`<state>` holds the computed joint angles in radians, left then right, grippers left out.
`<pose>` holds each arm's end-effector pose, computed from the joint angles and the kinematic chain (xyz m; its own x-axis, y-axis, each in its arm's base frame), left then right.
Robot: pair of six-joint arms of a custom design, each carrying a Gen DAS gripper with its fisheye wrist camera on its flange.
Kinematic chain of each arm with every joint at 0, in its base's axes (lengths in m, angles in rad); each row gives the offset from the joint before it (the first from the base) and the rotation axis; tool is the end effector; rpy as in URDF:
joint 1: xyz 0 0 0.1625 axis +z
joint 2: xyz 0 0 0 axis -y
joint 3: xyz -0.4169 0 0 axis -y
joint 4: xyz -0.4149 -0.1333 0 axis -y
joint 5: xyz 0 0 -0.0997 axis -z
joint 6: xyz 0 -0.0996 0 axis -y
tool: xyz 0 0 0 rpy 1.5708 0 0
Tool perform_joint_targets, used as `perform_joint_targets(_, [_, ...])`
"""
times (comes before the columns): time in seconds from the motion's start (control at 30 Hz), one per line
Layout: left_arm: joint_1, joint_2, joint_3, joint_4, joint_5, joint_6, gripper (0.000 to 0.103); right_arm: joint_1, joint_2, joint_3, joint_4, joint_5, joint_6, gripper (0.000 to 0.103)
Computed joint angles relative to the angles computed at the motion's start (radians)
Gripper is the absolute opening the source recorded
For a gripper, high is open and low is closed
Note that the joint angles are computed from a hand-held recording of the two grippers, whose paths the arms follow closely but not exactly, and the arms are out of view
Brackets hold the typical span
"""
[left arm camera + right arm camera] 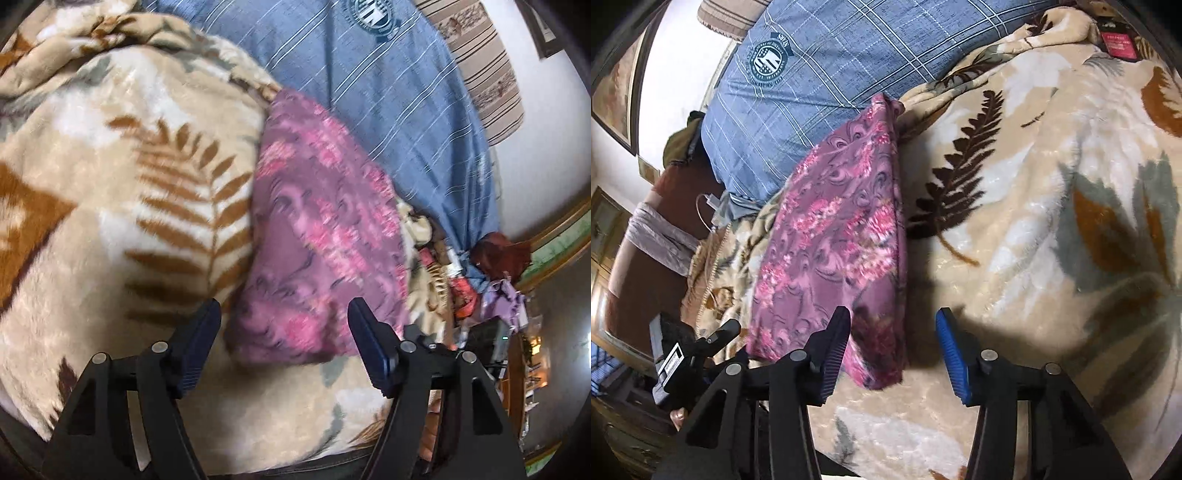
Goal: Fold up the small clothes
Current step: 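Release the folded shirt with both grippers and pull back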
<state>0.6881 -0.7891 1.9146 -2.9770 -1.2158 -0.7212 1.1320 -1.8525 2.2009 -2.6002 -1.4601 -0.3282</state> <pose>-0.3523 -0.5070 0.0218 -0.9931 0.0951 -0.0679 0.1151 0.8961 -0.4286 -0.0452 -0.4360 0.4072 -0.9861 0.1134 0.1217 0.0129 0.7816 -0.6236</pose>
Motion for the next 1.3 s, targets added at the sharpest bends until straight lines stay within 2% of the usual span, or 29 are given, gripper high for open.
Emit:
perform_joint_targets(0.1, [-0.012, 0.010, 0.018, -0.023, 0.036, -0.010, 0.064, -0.017, -0.016, 0.019, 0.011, 0.012, -0.023, 0.047])
perform_joint_targets(0.2, [-0.021, 0.017, 0.011, -0.006, 0.054, 0.011, 0.049, -0.019, -0.005, 0.019, 0.004, 0.006, -0.022, 0.038])
perform_joint_targets(0.23, [-0.024, 0.021, 0.007, 0.009, 0.062, 0.011, 0.036, -0.025, -0.001, 0.017, 0.008, 0.020, -0.018, 0.034])
perform_joint_targets(0.27, [-0.030, 0.023, 0.004, 0.024, 0.086, 0.013, 0.018, -0.030, 0.003, 0.009, 0.029, 0.035, -0.023, 0.023])
perform_joint_targets(0.3, [-0.030, 0.021, 0.002, 0.039, 0.091, 0.016, 0.009, -0.029, 0.004, 0.007, 0.039, 0.035, -0.026, 0.014])
perform_joint_targets(0.37, [-0.050, -0.001, 0.027, 0.000, 0.113, 0.005, 0.007, -0.026, 0.000, 0.003, 0.052, 0.026, -0.025, 0.008])
perform_joint_targets(0.47, [-0.103, -0.031, 0.060, -0.022, 0.182, 0.029, 0.006, -0.028, -0.055, 0.005, 0.080, 0.063, -0.033, 0.007])
perform_joint_targets(0.53, [-0.089, -0.027, 0.054, 0.035, 0.167, -0.006, 0.006, -0.021, -0.088, 0.014, 0.076, 0.060, -0.052, 0.007])
perform_joint_targets(0.6, [-0.068, -0.013, 0.044, 0.083, 0.160, -0.049, 0.006, -0.030, -0.074, 0.019, 0.075, 0.041, -0.045, 0.007])
perform_joint_targets(0.7, [-0.062, -0.021, 0.067, 0.009, 0.123, -0.050, 0.007, -0.040, -0.027, 0.013, 0.101, 0.029, -0.029, 0.008])
perform_joint_targets(0.73, [-0.061, -0.028, 0.074, -0.001, 0.120, -0.056, 0.010, -0.034, -0.027, 0.017, 0.090, 0.021, -0.038, 0.014])
perform_joint_targets(0.77, [-0.059, -0.037, 0.084, -0.012, 0.119, -0.069, 0.016, -0.023, -0.030, 0.019, 0.072, 0.010, -0.046, 0.015])
perform_joint_targets(0.8, [-0.057, -0.044, 0.095, -0.023, 0.119, -0.082, 0.018, -0.026, -0.035, 0.018, 0.072, 0.022, -0.045, 0.017])
perform_joint_targets(0.83, [-0.053, -0.049, 0.103, -0.034, 0.119, -0.092, 0.023, -0.032, -0.039, 0.016, 0.077, 0.040, -0.039, 0.023])
perform_joint_targets(0.87, [-0.048, -0.055, 0.113, -0.053, 0.115, -0.106, 0.025, -0.048, -0.048, 0.016, 0.080, 0.071, -0.032, 0.032])
perform_joint_targets(0.93, [-0.043, -0.055, 0.119, -0.097, 0.098, -0.103, 0.026, -0.058, -0.052, 0.021, 0.056, 0.073, -0.015, 0.038])
perform_joint_targets(1.0, [-0.048, -0.046, 0.113, -0.127, 0.095, -0.083, 0.036, -0.076, -0.049, 0.015, 0.064, 0.084, -0.005, 0.038])
perform_joint_targets(1.07, [-0.055, -0.032, 0.102, -0.160, 0.090, -0.044, 0.059, -0.084, -0.036, 0.008, 0.074, 0.102, 0.002, 0.038])
perform_joint_targets(1.2, [-0.055, -0.004, 0.043, -0.028, 0.138, -0.035, 0.058, -0.074, -0.003, -0.007, 0.081, 0.113, -0.005, 0.037])
perform_joint_targets(1.23, [-0.049, 0.004, 0.032, 0.013, 0.141, -0.052, 0.056, -0.076, -0.002, -0.007, 0.079, 0.113, -0.008, 0.035])
perform_joint_targets(1.27, [-0.046, 0.006, 0.035, 0.013, 0.140, -0.061, 0.047, -0.072, -0.001, -0.004, 0.070, 0.104, -0.008, 0.034])
perform_joint_targets(1.3, [-0.052, 0.007, 0.046, -0.012, 0.165, -0.070, 0.044, -0.072, -0.005, -0.003, 0.071, 0.101, -0.015, 0.034])
